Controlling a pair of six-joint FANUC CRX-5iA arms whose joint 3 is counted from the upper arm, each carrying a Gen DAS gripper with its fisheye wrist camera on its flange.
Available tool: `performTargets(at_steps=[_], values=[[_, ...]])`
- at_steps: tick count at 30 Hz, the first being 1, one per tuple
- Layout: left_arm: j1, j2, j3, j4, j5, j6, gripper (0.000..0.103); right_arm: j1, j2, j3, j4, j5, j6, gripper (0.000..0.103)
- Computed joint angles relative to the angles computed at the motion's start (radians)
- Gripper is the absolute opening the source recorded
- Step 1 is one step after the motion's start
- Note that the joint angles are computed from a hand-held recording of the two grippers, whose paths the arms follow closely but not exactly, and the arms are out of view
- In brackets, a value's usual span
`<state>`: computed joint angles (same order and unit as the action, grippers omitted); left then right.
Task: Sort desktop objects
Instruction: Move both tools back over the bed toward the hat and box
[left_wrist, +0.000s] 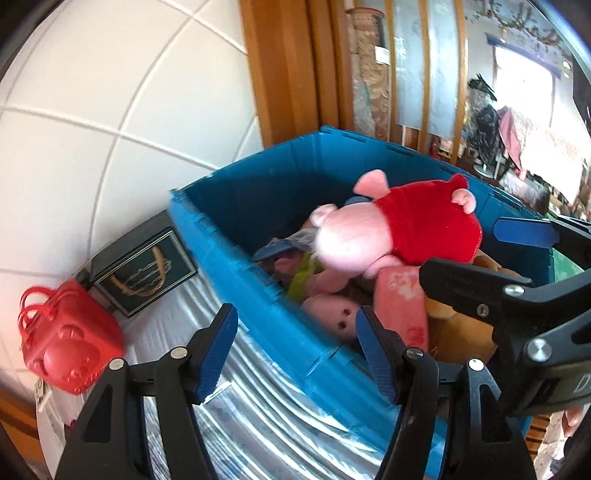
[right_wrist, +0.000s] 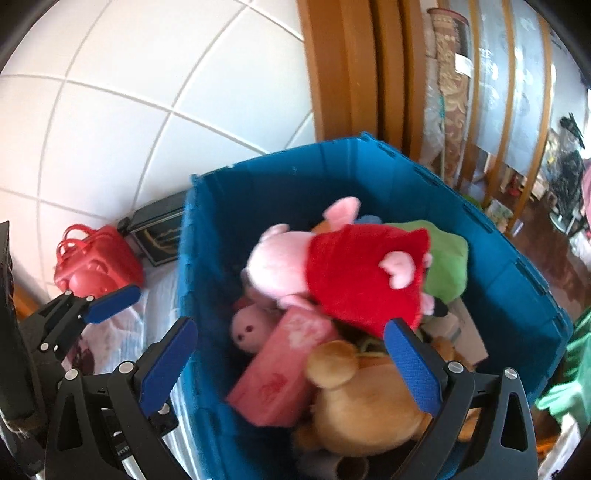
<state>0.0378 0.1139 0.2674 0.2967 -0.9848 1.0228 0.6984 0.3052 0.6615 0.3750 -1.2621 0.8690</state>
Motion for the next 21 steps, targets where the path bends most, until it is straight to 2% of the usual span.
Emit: performTargets(at_steps=[4, 7, 12, 16, 21], values=[[0.062, -0.06, -0.088, 0.014, 0.044, 0.002, 0.066, 0.042, 0.005, -0.004, 0.027, 0.014, 0.004, 0.103], [0.123, -0.112, -0.167, 0.01, 0.082, 0.012, 0.072, 0.074, 0.019, -0.002, 0.033, 0.034, 0.006, 0.103], [0.219, -0.163, -0.255, -0.029, 0.125, 0.04, 0.072, 0.112, 0.052, 0.005, 0.023, 0.077, 0.012, 0.103], [0.308, -0.194, -0.318, -0.1, 0.164, 0.099, 0.072, 0.141, 0.041, -0.071, 0.016, 0.227, -0.011, 0.103], [0.412, -0.21, -0.377, -0.143, 0.193, 0.139, 0.072, 0.173, 0.074, -0.082, 0.004, 0.322, 0.006, 0.103]])
